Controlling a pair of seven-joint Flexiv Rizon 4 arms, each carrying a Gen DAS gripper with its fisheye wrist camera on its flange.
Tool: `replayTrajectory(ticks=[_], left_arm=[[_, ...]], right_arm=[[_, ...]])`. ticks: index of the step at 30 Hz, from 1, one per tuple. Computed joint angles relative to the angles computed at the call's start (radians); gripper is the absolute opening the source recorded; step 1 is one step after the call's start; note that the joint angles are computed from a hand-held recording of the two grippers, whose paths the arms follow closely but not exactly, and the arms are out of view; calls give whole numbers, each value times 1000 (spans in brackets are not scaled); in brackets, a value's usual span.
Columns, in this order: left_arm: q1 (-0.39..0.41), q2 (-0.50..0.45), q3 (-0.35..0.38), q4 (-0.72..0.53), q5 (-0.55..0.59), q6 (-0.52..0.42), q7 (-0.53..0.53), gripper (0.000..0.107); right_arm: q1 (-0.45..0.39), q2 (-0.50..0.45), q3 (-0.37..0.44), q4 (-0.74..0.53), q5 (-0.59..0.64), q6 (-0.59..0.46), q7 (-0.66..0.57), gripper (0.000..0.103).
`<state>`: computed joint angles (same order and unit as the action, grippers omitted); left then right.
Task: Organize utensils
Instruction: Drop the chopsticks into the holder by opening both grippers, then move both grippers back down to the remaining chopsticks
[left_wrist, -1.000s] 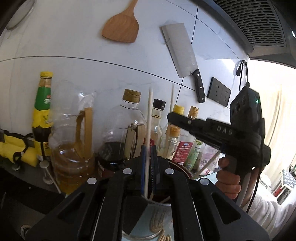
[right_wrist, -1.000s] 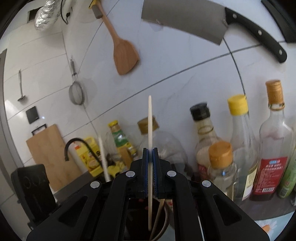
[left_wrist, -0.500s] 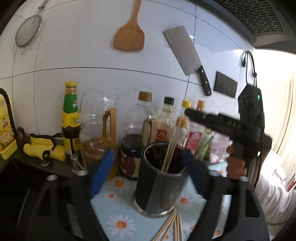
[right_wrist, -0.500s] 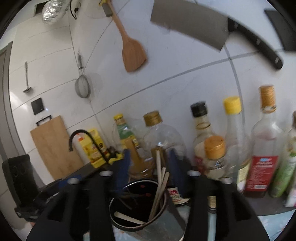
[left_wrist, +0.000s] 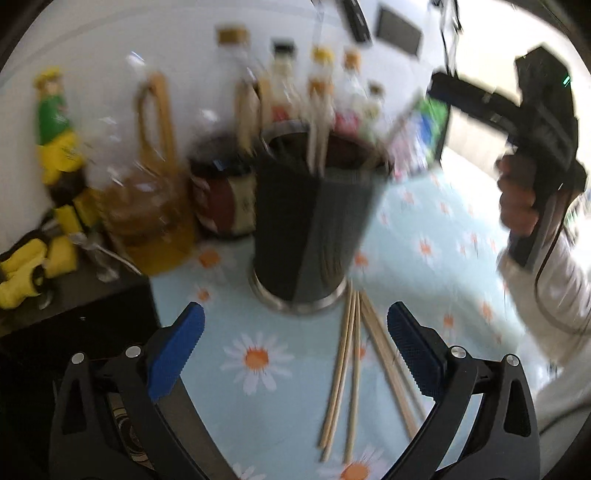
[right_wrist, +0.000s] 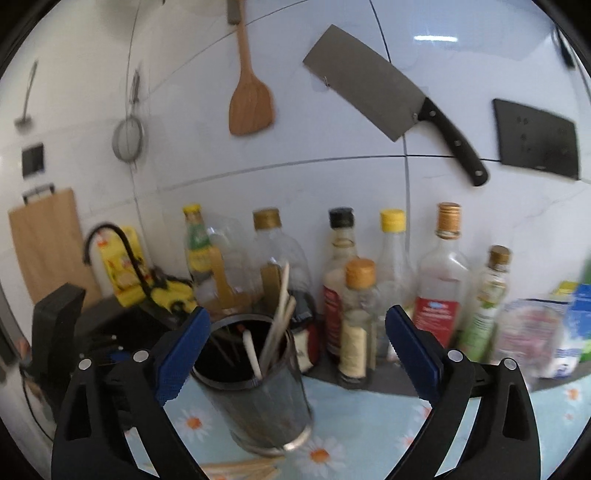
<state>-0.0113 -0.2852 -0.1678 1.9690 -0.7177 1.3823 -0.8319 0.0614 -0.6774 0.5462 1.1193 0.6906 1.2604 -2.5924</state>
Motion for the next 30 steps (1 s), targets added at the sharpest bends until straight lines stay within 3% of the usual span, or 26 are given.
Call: replayTrajectory(ticks=[3, 6, 12, 17, 21, 28, 30], left_arm=[[19, -33, 15, -49, 59, -167, 37, 97], [27, -77, 30, -103, 91, -308, 59, 97], [24, -154, 62, -190, 204, -440, 79, 97], [19, -189, 75, -230, 258, -446, 59, 97], [14, -206, 81, -255, 278, -448, 23, 97], [-25, -220, 108, -276, 372, -415, -68, 97], [-33, -218, 107, -270, 380, -398, -102, 97]], right_arm=[[25, 41, -46, 97, -36, 54, 33, 92], [90, 69, -141, 198, -126, 105, 170, 92], [191, 90, -289, 374, -262, 185, 412, 92], [298, 93, -432, 469, -379, 159, 630, 92], [329, 82, -475, 492, -467, 98, 745, 92], [339, 71, -475, 519, -598, 63, 852, 92], [311, 65, -436, 514, -624, 47, 838, 92]])
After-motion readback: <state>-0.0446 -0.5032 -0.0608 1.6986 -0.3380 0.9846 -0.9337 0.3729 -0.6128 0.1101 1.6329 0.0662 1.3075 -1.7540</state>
